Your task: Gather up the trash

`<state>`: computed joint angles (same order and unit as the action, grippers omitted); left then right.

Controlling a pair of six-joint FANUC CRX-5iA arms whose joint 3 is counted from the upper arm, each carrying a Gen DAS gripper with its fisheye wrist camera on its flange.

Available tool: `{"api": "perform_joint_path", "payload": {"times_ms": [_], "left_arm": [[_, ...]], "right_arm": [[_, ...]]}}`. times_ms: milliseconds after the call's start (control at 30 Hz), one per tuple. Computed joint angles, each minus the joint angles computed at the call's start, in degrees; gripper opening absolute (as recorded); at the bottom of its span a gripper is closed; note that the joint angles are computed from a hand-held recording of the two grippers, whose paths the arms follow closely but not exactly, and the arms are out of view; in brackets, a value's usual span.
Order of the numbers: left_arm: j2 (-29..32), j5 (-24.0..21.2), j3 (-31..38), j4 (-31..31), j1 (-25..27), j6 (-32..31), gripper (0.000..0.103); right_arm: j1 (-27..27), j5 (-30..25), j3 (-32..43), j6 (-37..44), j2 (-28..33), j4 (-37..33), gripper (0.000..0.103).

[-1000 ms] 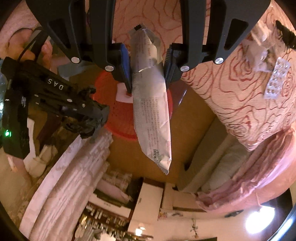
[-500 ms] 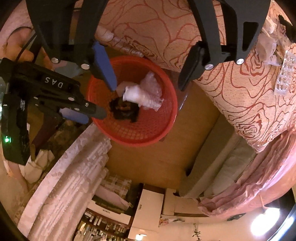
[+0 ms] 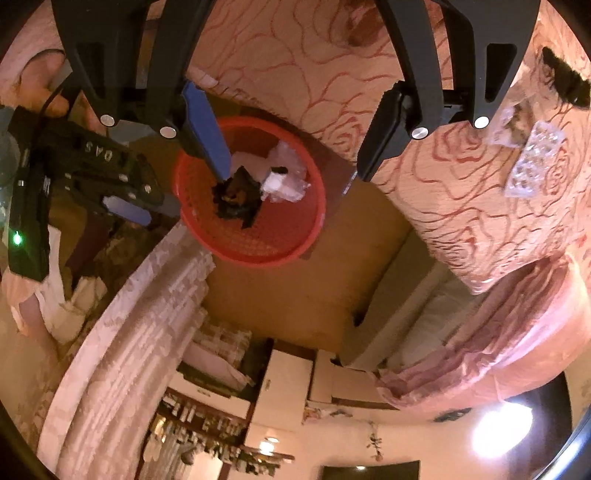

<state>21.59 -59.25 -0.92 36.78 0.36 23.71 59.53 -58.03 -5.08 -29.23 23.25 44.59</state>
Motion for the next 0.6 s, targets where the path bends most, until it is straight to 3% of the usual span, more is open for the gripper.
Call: {"api": "perform_joint_path", "payload": {"times_ms": [600], "left_arm": [[-2.37, 2.95, -1.98, 6.14, 11.28, -0.75, 0.074]], "right_arm": [[2.11, 2.36, 10.2, 10.04, 6.87, 2.09, 0.068]]}}
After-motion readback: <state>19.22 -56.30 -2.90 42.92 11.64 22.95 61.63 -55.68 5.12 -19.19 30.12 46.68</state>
